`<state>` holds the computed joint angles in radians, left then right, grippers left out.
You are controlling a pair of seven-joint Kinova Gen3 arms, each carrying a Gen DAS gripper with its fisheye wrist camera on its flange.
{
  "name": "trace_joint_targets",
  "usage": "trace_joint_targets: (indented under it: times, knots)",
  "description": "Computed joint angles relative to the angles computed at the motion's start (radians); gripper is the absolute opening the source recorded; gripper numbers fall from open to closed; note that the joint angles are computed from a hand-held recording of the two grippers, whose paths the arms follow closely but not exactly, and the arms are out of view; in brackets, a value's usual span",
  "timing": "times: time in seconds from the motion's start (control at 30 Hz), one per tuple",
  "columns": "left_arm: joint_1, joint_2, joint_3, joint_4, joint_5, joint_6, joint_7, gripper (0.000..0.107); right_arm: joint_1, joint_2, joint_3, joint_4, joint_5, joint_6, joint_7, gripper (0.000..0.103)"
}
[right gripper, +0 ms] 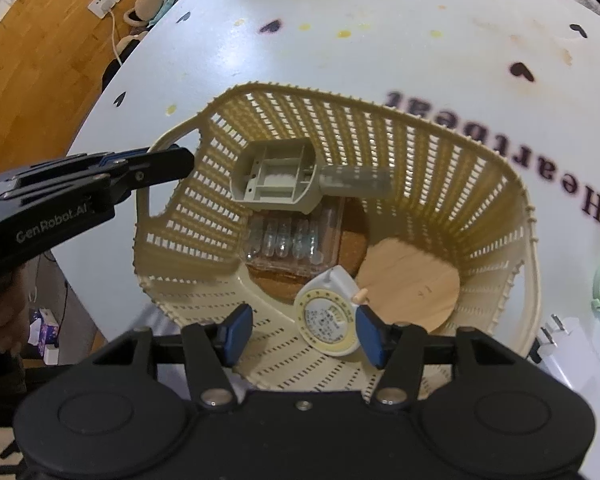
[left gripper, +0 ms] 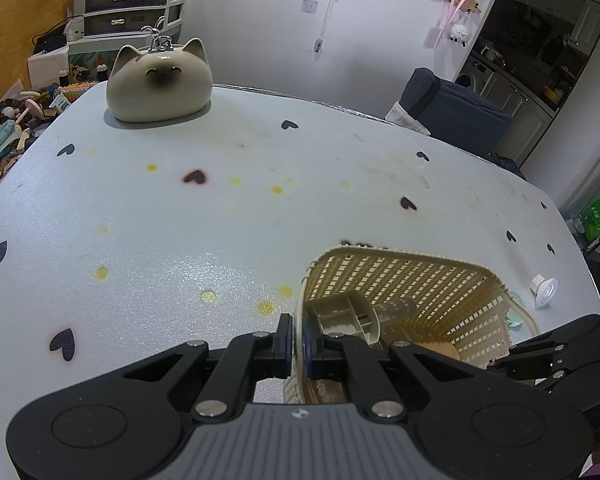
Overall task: Organize rigid objects
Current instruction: 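Open the right tool and move it to the white charger plug, then close the right tool on the white charger plug and lift it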
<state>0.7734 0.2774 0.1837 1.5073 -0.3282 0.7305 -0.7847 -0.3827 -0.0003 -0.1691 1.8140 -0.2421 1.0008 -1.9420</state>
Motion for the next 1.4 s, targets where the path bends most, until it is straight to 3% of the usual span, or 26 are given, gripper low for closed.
trace_joint_targets:
  times: [0.4,0.47,0.67,0.8,1.03,1.23,1.4]
  knots:
    - [-0.002,-0.002,-0.002,0.000,-0.001,0.000,0.000,0.005,0.008,-0.078,-0.001,0.024,-0.001,-0.039,-0.030,0.071]
    - [-0.003,-0.003,-0.001,0.000,-0.001,0.000,0.000,0.005,0.009,-0.100,-0.012,0.025,0.037,-0.046,-0.072,0.080]
    - [0.000,-0.002,-0.001,-0.004,-0.006,0.005,0.003,0.004,0.037,-0.191,-0.015,0.060,0.089,-0.096,-0.163,0.083]
    - [0.002,-0.003,-0.002,-0.006,-0.010,0.008,0.007,0.004,0.079,-0.263,-0.050,0.093,0.173,-0.143,-0.268,0.093]
    - [0.005,-0.003,-0.001,-0.006,-0.017,0.010,0.015,0.004,0.222,-0.382,-0.149,0.186,0.360,-0.208,-0.503,0.100]
    - [0.005,-0.003,-0.001,-0.006,-0.018,0.009,0.016,0.004,0.358,-0.438,-0.288,0.269,0.519,-0.180,-0.704,0.103]
    - [0.005,-0.003,-0.001,-0.006,-0.018,0.010,0.016,0.004,0.380,-0.440,-0.327,0.333,0.555,-0.144,-0.843,0.103]
